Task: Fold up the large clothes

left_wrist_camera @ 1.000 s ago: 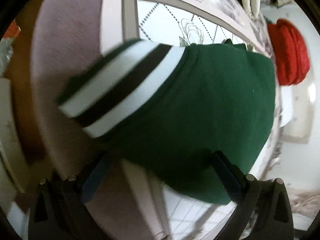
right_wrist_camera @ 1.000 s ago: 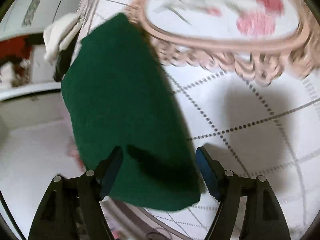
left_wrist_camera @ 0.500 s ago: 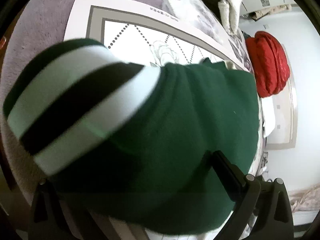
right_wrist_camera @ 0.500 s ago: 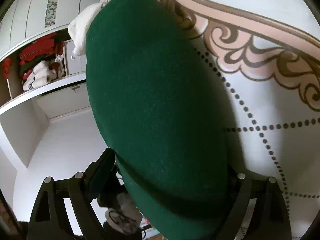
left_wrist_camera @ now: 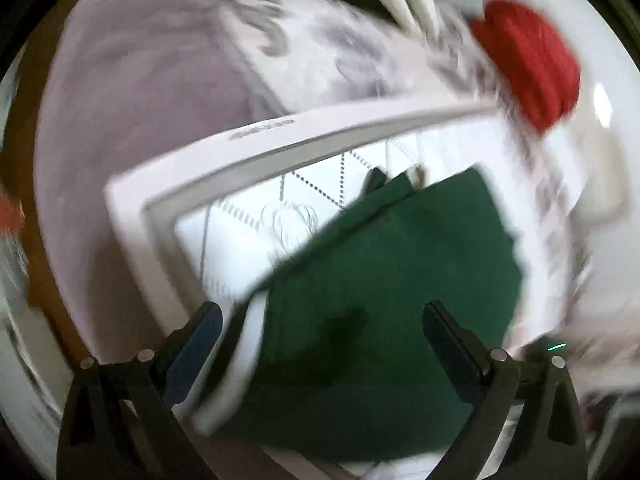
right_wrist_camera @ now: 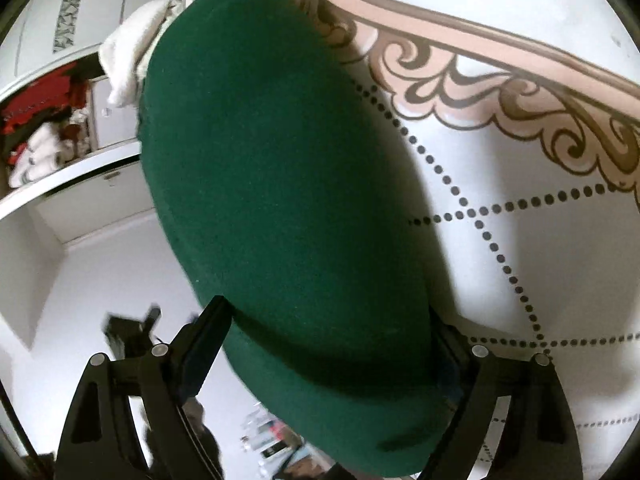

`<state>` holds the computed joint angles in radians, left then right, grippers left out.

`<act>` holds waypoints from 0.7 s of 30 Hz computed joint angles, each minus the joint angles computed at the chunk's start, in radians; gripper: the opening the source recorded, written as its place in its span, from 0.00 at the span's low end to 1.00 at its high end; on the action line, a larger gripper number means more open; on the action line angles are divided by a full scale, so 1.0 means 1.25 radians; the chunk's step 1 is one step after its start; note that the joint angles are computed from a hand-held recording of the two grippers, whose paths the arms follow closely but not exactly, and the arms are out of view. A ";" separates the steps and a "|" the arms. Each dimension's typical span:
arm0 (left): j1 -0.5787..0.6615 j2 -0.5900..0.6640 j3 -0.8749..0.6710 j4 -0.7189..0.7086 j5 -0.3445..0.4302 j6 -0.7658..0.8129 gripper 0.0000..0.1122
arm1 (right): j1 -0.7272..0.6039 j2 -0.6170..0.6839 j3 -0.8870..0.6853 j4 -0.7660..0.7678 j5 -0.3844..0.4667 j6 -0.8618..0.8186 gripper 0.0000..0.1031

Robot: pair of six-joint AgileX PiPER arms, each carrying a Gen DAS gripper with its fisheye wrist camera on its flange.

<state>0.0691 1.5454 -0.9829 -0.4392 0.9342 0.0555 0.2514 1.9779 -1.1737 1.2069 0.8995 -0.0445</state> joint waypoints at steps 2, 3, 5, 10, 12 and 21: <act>-0.018 0.082 -0.039 0.021 0.005 0.045 0.90 | 0.003 -0.008 0.004 -0.011 -0.011 0.022 0.90; -0.029 0.141 -0.073 0.019 0.014 0.069 0.90 | 0.005 -0.007 0.001 -0.005 -0.017 0.031 0.91; -0.037 0.215 -0.123 -0.008 0.050 0.119 0.90 | 0.000 -0.011 0.020 0.018 -0.022 0.011 0.92; -0.065 0.291 -0.188 -0.036 0.045 0.164 0.92 | -0.007 -0.005 0.052 0.075 -0.019 -0.053 0.93; -0.075 0.289 -0.196 -0.067 0.032 0.199 0.89 | -0.010 -0.016 0.077 0.071 -0.021 -0.073 0.93; -0.143 0.285 -0.273 -0.075 0.028 0.215 0.45 | 0.040 -0.141 0.167 0.132 -0.153 -0.061 0.37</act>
